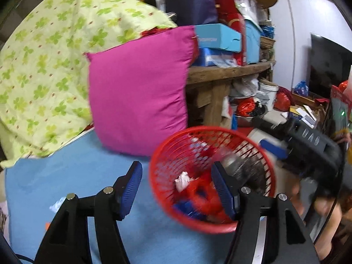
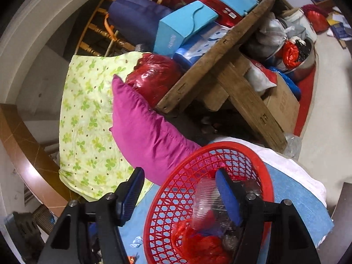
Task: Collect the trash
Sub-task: 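Open both grippers over the red basket to drop tissue and container, then move the left gripper to the orange wrapper while right moves to the blue tissue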
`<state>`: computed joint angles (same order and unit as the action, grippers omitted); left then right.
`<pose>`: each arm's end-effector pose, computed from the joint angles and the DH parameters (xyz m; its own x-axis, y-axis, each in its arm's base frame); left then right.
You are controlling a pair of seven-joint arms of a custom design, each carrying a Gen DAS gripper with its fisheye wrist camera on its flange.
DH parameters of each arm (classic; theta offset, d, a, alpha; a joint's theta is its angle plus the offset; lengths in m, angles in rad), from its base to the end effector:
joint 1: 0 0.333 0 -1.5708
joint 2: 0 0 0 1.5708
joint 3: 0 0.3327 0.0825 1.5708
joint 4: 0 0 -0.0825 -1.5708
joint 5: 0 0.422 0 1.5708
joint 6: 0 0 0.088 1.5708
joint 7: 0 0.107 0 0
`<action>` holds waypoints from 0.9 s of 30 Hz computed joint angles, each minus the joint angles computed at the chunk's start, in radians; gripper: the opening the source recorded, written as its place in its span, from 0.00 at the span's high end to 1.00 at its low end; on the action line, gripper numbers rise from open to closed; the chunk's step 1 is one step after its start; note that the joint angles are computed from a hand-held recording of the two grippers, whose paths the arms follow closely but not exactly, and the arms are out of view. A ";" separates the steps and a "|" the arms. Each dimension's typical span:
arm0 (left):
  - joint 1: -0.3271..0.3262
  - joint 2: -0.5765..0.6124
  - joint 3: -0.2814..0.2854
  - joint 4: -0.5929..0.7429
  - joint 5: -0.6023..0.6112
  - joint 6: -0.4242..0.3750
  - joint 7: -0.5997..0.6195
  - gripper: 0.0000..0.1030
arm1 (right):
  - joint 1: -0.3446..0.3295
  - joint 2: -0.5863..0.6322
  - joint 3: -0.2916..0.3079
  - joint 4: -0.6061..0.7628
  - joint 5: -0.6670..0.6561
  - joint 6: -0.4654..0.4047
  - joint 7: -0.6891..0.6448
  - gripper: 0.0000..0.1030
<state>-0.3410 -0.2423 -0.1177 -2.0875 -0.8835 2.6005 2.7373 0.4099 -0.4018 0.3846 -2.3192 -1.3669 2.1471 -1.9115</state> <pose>0.5106 -0.2413 0.6155 -0.8339 -0.5456 -0.0836 -0.2492 0.5073 -0.8249 0.3656 0.3380 0.5435 -0.3681 -0.4984 -0.7849 0.1304 0.8082 -0.5743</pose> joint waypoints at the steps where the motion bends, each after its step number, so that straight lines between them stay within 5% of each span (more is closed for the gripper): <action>1: 0.009 0.001 0.007 -0.005 0.003 0.004 -0.005 0.35 | -0.001 0.009 0.005 0.011 -0.002 -0.010 -0.010 0.31; 14: 0.244 0.119 0.089 -0.009 0.135 0.110 -0.224 0.33 | 0.104 0.305 0.025 0.338 -0.219 -0.196 -0.370 0.31; 21: 0.355 0.216 0.090 0.056 0.140 0.134 -0.300 0.33 | 0.169 0.519 -0.068 0.576 -0.249 0.033 -0.533 0.31; 27: 0.403 0.294 0.050 0.109 0.114 0.151 -0.299 0.33 | 0.170 0.741 -0.127 0.822 -0.009 0.250 -0.761 0.31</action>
